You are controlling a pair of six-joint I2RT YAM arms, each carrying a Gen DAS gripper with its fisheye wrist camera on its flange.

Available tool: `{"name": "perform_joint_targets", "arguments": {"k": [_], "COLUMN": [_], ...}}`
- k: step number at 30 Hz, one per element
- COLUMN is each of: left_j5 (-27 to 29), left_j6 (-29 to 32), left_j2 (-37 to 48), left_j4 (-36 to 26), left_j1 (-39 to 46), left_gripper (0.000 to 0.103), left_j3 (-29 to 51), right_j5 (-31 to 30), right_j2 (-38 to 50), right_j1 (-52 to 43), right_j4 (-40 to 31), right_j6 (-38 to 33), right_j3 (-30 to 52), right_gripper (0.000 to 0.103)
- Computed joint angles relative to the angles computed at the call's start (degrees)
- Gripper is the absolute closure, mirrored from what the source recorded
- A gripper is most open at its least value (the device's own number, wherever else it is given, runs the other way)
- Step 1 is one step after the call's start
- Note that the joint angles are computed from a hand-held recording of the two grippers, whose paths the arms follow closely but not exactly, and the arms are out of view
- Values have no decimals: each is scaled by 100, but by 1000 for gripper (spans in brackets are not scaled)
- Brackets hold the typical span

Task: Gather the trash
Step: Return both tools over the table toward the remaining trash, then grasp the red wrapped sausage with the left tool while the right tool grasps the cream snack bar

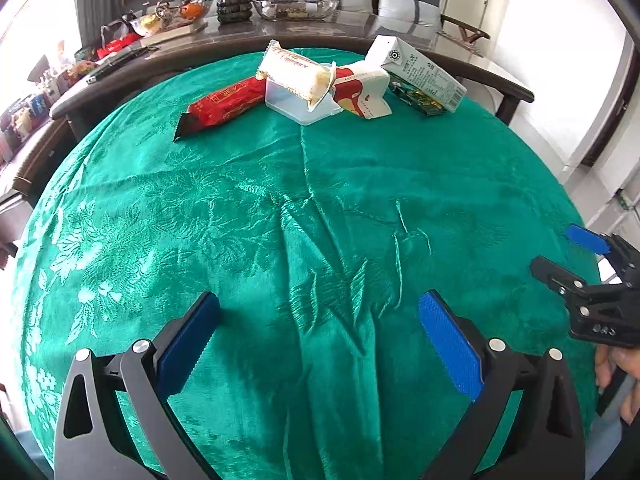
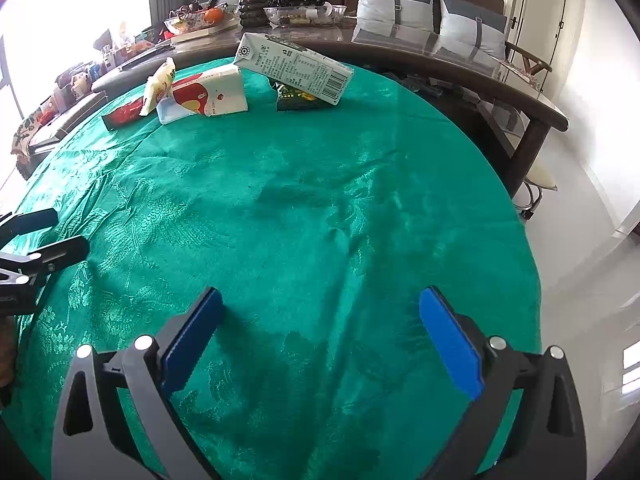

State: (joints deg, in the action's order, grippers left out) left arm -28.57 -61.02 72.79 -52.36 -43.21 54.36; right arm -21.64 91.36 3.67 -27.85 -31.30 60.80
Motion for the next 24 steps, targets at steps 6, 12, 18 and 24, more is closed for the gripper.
{"name": "perform_joint_targets", "arguments": {"k": [6, 12, 18, 24], "left_j5": [257, 580, 1015, 1303], "left_j6": [1026, 3359, 4817, 5513], "left_j2": [-791, -331, 707, 1446], "left_j4": [-23, 391, 984, 1357], "left_j1": [992, 2393, 3574, 4127], "left_gripper": [4, 4, 4, 4], "left_j3": [-320, 360, 929, 1197], "right_j5": [-32, -101, -127, -125], "right_j2": [34, 132, 145, 150], "right_j1": [-12, -46, -49, -47], "right_j4": [-51, -175, -204, -205], "right_j6": [-2, -6, 2, 5], "right_j3": [41, 155, 170, 175], "right_gripper": [7, 7, 7, 6]}}
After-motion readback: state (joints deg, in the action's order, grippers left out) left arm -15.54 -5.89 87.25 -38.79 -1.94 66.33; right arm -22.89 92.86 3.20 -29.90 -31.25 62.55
